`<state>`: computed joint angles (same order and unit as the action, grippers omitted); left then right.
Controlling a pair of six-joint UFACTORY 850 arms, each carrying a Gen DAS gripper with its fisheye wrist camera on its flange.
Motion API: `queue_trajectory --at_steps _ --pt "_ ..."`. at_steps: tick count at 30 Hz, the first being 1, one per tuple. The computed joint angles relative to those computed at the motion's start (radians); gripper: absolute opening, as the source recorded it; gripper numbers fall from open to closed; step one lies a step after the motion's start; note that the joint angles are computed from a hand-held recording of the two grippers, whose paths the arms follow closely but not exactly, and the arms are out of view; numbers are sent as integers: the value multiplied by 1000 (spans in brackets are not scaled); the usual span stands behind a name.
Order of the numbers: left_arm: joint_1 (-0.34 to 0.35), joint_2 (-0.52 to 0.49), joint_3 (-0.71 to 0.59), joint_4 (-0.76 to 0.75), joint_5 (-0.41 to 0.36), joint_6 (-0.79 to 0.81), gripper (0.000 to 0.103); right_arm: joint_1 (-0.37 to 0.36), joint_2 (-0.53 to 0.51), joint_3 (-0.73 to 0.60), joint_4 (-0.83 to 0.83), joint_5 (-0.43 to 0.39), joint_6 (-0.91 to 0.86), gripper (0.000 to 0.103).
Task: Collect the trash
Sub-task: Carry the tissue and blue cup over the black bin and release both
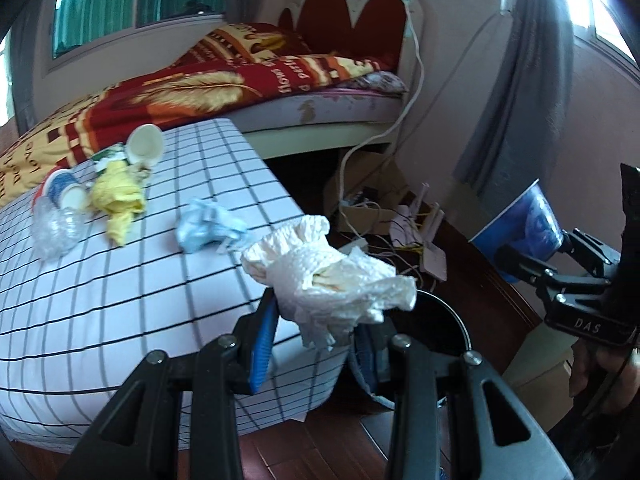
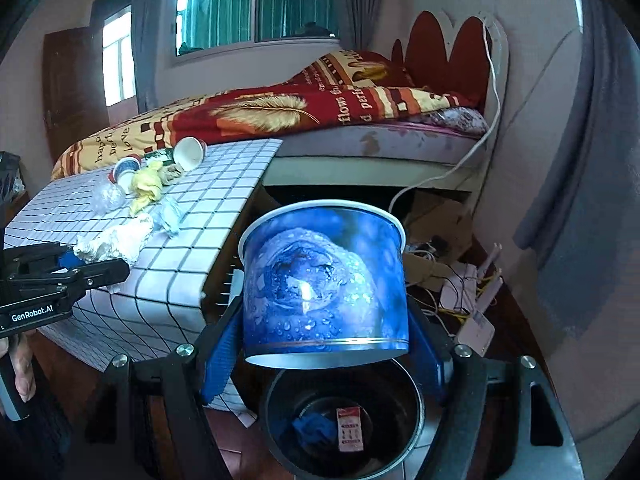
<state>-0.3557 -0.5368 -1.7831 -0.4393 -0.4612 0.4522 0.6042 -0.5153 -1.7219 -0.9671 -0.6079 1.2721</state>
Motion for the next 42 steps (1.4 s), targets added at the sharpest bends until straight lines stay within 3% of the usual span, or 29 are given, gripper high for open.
queue_trajectory --at_steps 18,29,38,39,41,42 --pt "-96 -79 -43 -86 -123 128 38 -47 149 290 32 49 69 77" --pt "-107 -194 -124 -89 -230 154 38 -91 109 351 240 149 -147 77" --pt "-111 -295 -228 -54 -311 154 38 -121 15 294 456 201 -435 77" --pt "-111 -303 -238 -54 -318 157 39 -124 5 284 483 210 -473 77" --pt "-109 -322 -258 -46 -341 157 52 -126 -28 249 487 190 -506 82" --pt "-115 -332 -269 -2 -339 120 73 -120 -50 225 462 143 -489 100"
